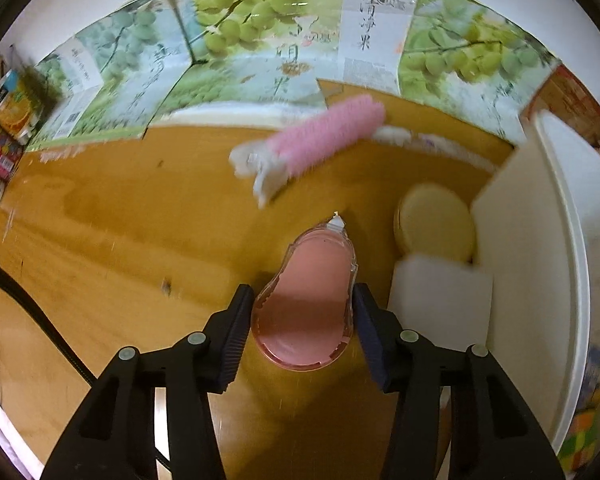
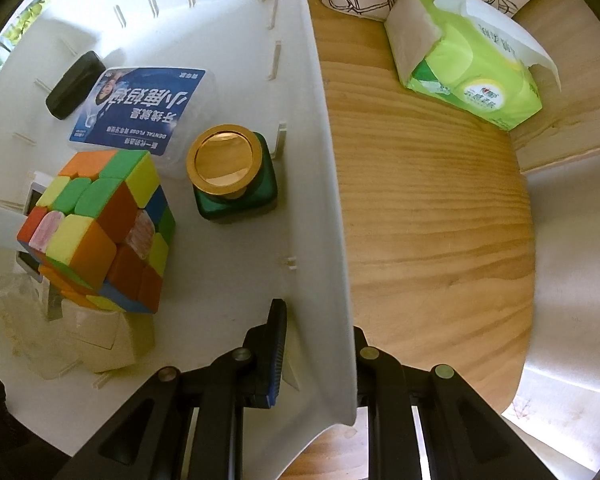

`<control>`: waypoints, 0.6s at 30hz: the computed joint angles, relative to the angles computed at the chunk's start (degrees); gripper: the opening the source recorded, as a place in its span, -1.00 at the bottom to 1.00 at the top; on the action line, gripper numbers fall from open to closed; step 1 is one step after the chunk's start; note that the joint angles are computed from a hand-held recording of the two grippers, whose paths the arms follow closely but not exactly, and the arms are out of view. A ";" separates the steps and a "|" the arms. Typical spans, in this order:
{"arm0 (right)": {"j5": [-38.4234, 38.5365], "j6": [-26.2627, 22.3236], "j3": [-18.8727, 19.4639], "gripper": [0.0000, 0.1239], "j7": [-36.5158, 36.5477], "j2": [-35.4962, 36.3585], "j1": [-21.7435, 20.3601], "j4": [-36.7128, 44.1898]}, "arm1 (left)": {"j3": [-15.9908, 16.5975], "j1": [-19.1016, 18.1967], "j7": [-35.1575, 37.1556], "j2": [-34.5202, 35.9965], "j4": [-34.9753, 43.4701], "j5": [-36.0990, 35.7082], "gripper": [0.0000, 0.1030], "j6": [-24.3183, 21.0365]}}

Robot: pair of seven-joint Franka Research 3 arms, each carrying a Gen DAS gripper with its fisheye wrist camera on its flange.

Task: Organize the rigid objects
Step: 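Grasp the pink oval compact with the left tool, then carry the pink compact over the tray and release it with left tool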

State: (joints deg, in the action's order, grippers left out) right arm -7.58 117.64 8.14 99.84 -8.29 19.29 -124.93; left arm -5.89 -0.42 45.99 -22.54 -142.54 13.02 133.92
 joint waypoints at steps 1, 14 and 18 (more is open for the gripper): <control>0.26 0.29 -0.16 -0.67 -0.35 -0.38 -0.04 -0.38 | -0.20 -0.24 -0.36 -1.36 -1.11 -0.21 0.04 -0.28; 3.83 3.02 -0.86 -0.67 -7.39 -4.25 -1.22 -3.65 | -0.68 -5.82 -4.71 -15.81 -11.26 -7.37 0.04 -2.66; 4.91 3.44 -0.90 -0.67 -9.81 -5.14 -1.48 -4.16 | -2.26 -6.50 -8.12 -19.73 -12.65 -7.08 0.04 -2.28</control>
State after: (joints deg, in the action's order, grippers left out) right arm -2.66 121.08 7.23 90.03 -13.42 17.82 -129.09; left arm -8.15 -6.92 37.87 -42.27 -155.19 5.93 131.63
